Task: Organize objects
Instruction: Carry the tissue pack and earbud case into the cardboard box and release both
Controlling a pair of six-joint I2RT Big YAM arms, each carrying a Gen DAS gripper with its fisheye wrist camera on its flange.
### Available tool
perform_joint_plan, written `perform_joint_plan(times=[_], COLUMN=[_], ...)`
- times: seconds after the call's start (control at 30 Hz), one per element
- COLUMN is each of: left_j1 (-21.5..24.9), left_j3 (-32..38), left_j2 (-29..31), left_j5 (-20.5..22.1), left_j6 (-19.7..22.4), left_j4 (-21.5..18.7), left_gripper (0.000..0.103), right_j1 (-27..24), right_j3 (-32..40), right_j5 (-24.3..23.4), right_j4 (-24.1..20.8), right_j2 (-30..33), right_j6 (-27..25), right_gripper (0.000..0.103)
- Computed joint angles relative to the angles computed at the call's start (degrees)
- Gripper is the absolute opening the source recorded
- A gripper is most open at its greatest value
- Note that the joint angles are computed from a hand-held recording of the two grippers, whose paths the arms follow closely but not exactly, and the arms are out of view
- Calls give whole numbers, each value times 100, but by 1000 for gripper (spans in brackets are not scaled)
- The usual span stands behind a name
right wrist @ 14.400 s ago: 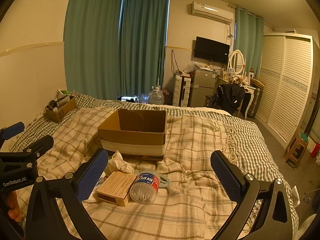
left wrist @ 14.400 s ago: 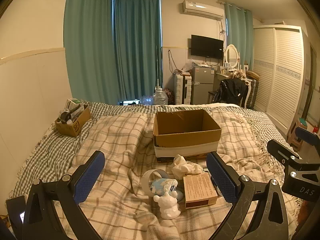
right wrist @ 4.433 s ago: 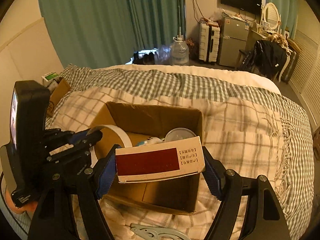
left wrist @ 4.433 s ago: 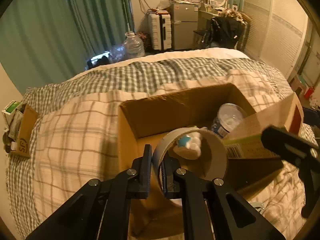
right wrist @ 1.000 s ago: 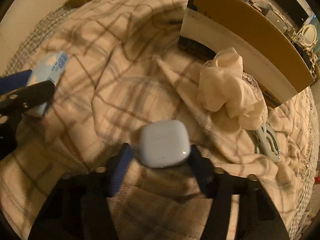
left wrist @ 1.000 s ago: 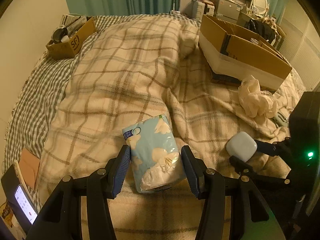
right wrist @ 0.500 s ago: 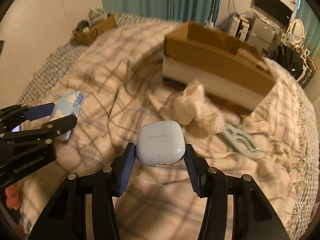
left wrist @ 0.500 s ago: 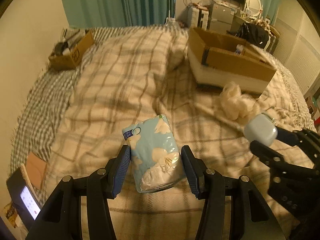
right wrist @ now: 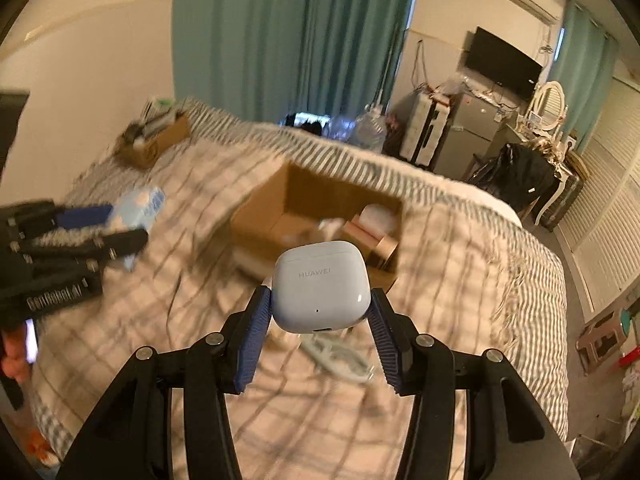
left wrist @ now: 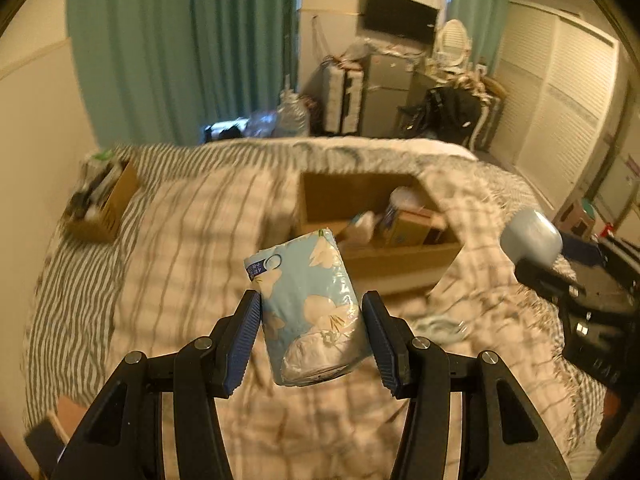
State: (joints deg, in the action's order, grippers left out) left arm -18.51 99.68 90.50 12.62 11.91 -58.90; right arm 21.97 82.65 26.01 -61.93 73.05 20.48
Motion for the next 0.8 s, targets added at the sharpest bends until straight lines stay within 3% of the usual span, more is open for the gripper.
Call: perform_joint_plan(times=[0.13,0.47,0.7,0.8], left_j1=[-213,-534,-627,-641], left_j3=[720,3172,4437,4366], left_j2=[470,2422,3684,3818], left_j5=[-44,-395,-232,-160], left_j6=[-20,86,-37,-17], left_j4=[-144,-745,-1398,-1388], left_gripper=[54,54,54,54], right_j1=[-416,-1380,-1977,-2092], right_j3=[522,1584,2140,2181], right_j5=[-277,-988,-1703,-1983], right_j4=[26,191,233,321], right_j2=[231,1493,2700,2936], right_j6=[-309,-764,-465,-337], right_gripper=[49,49,49,49])
